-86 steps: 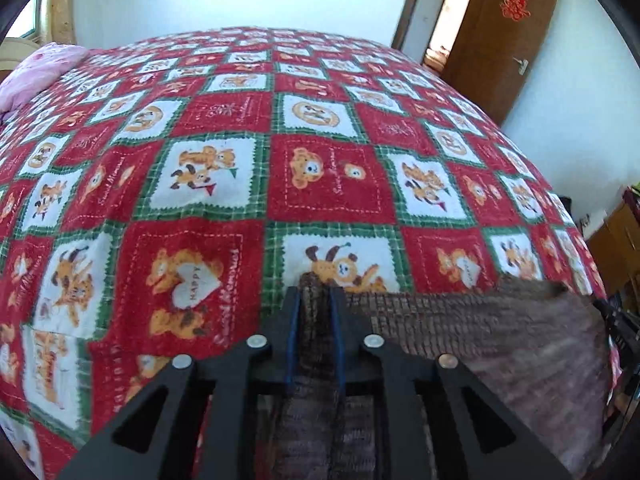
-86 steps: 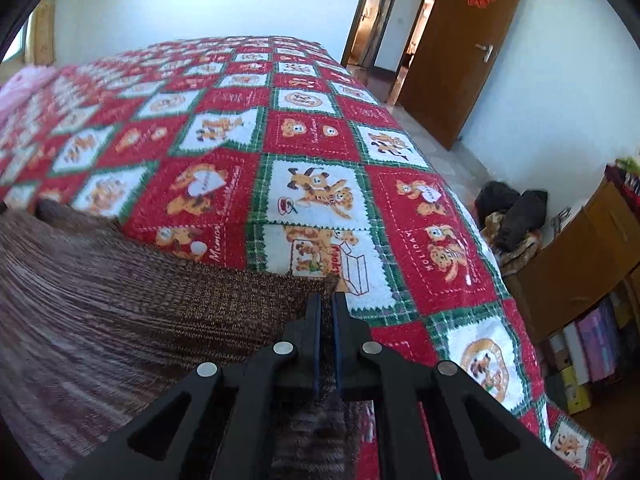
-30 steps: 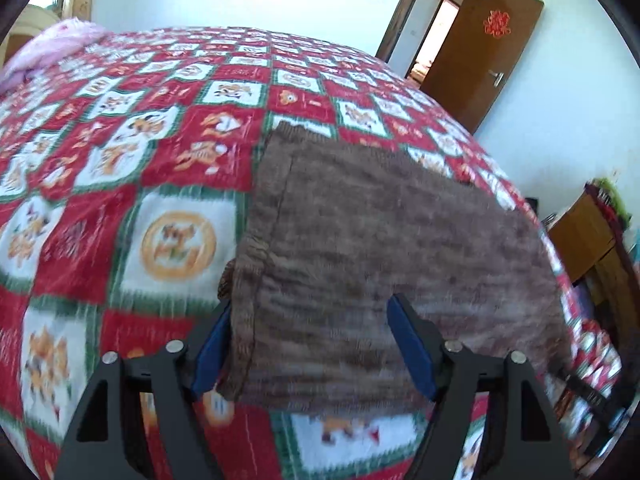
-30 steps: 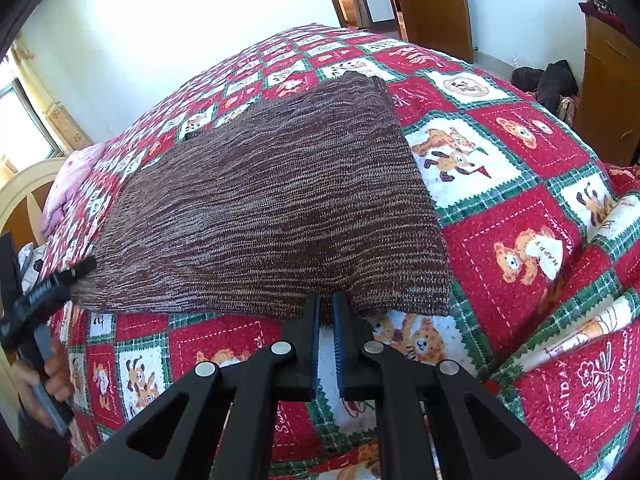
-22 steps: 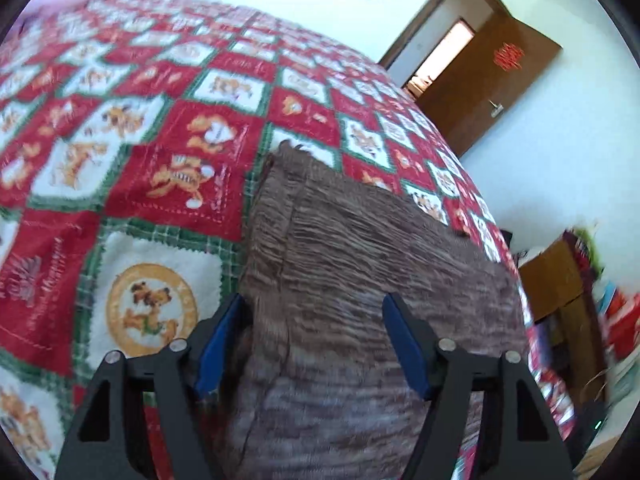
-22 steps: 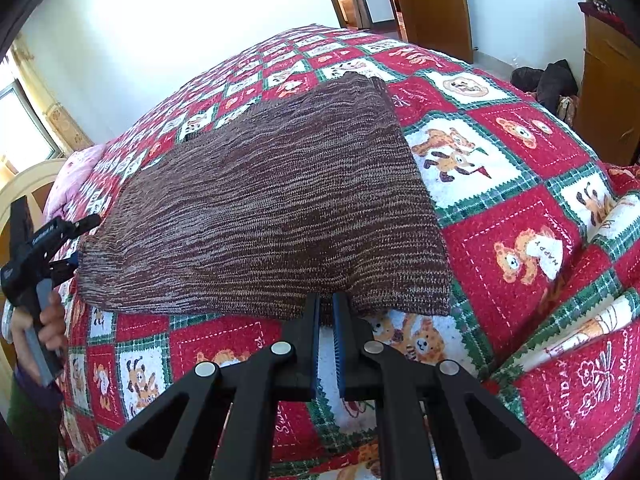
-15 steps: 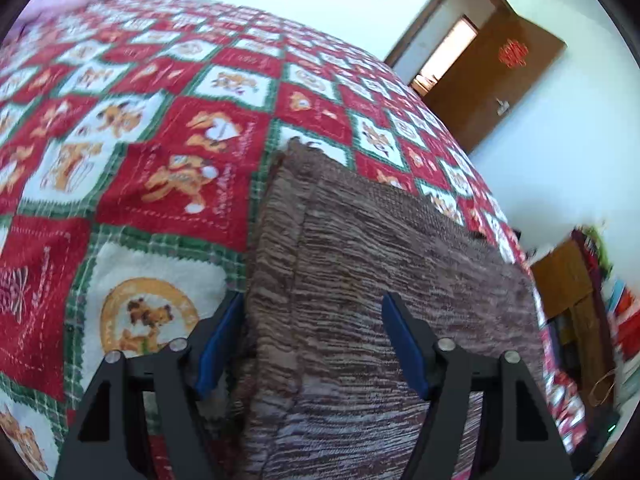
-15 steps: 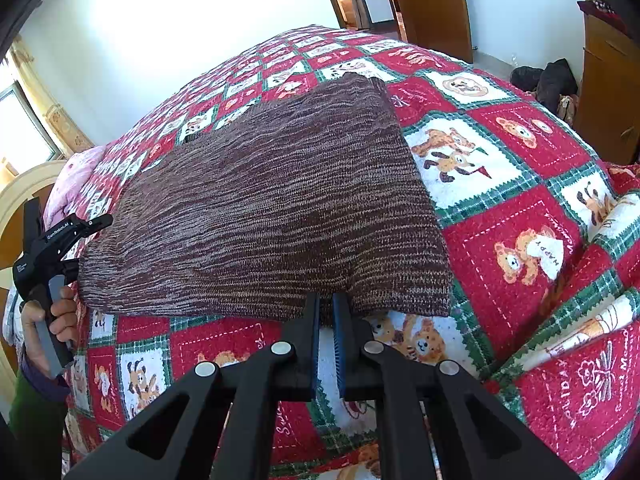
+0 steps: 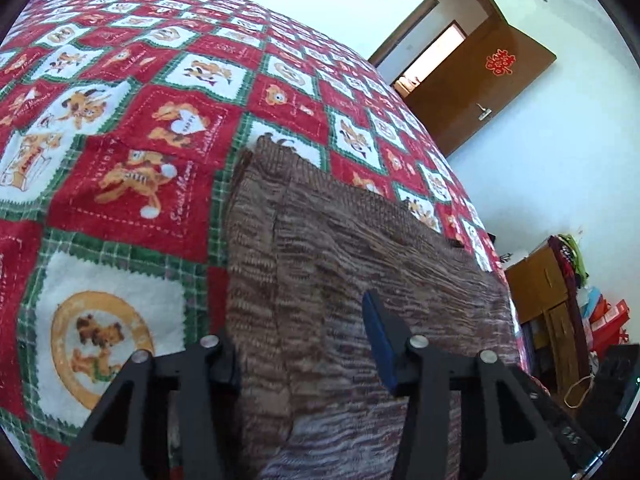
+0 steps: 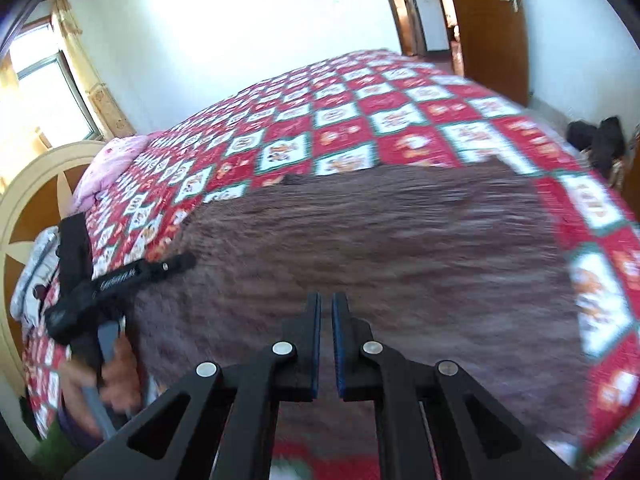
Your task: Fold small clothes
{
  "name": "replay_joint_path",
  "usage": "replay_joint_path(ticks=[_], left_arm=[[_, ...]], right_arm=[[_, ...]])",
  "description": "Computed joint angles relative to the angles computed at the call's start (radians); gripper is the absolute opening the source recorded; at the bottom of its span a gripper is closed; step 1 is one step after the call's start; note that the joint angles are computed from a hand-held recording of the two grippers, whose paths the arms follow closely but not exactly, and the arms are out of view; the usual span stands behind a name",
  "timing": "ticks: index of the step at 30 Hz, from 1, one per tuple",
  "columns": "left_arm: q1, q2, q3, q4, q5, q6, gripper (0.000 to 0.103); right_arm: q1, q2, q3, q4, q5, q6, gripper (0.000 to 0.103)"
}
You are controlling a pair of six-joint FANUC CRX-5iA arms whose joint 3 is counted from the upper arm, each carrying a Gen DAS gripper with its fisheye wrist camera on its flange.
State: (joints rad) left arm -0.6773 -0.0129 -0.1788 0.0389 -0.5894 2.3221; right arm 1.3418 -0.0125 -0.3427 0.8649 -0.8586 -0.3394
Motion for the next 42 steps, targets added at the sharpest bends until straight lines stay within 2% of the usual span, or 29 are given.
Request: replay_joint_path(ticks=[2, 3, 4, 9, 11, 15, 16, 19, 20, 22, 24, 28, 33, 36, 37, 40, 41, 42], left_arm=[[-0.035, 0.018, 0.062, -0.138, -0.066, 0.106, 0.023], [-0.049, 0.027, 0.082, -0.182, -0.091, 0.131, 0.023], [-0.049, 0.021, 0.07, -0.187, -0.075, 0.136, 0.022], [-0.027, 0.003, 0.031, -0.124, -0.017, 0.107, 0.018], [-0.041, 0.004, 0.051, -0.151, -0.016, 0.116, 0.017], [-0.086, 0.041, 0.155, -0.204, -0.068, 0.096, 0.016], [-0.096, 0.05, 0.176, -0.208, -0.074, 0.086, 0.016], [-0.128, 0.079, 0.235, -0.222, -0.085, 0.055, 0.015], [-0.135, 0.09, 0.247, -0.213, -0.082, 0.039, 0.015], [-0.154, 0.128, 0.287, -0.196, -0.09, 0.0, 0.015], [-0.181, 0.173, 0.335, -0.2, -0.118, -0.023, 0.015], [-0.217, 0.264, 0.413, -0.185, -0.176, -0.054, 0.013], [-0.255, 0.305, 0.479, -0.265, -0.242, -0.029, 0.013], [-0.253, 0.302, 0.478, -0.253, -0.248, -0.056, 0.015], [-0.25, 0.295, 0.467, -0.237, -0.237, -0.072, 0.021], [-0.23, 0.249, 0.39, -0.129, -0.17, -0.161, 0.052], [-0.234, 0.23, 0.373, -0.129, -0.154, -0.166, 0.057], [-0.245, 0.206, 0.359, -0.156, -0.147, -0.155, 0.058]], right_arm=[[-0.02, 0.041, 0.007, 0.004, 0.054, -0.023, 0.006], [-0.025, 0.065, 0.015, -0.007, 0.067, -0.023, 0.006], [-0.025, 0.077, 0.011, 0.013, 0.073, -0.043, 0.005], [-0.043, 0.065, -0.028, 0.055, 0.12, -0.09, 0.002], [-0.046, 0.061, -0.042, 0.079, 0.132, -0.116, 0.002], [-0.049, 0.05, -0.069, 0.128, 0.148, -0.159, 0.002], [-0.056, 0.04, -0.093, 0.168, 0.17, -0.201, 0.002], [-0.106, -0.028, -0.217, 0.384, 0.275, -0.488, 0.002], [-0.113, -0.047, -0.242, 0.428, 0.277, -0.554, 0.002], [-0.096, -0.065, -0.256, 0.425, 0.213, -0.575, 0.004], [-0.104, -0.086, -0.283, 0.454, 0.207, -0.634, 0.006], [-0.145, -0.129, -0.353, 0.565, 0.244, -0.821, 0.006], [-0.169, -0.13, -0.362, 0.608, 0.281, -0.867, 0.006], [-0.196, -0.136, -0.375, 0.666, 0.313, -0.921, 0.006], [-0.206, -0.138, -0.38, 0.683, 0.327, -0.943, 0.006], [-0.22, -0.144, -0.39, 0.691, 0.352, -0.971, 0.006], [-0.225, -0.147, -0.395, 0.697, 0.36, -0.989, 0.006], [-0.233, -0.152, -0.402, 0.716, 0.369, -1.012, 0.006]])
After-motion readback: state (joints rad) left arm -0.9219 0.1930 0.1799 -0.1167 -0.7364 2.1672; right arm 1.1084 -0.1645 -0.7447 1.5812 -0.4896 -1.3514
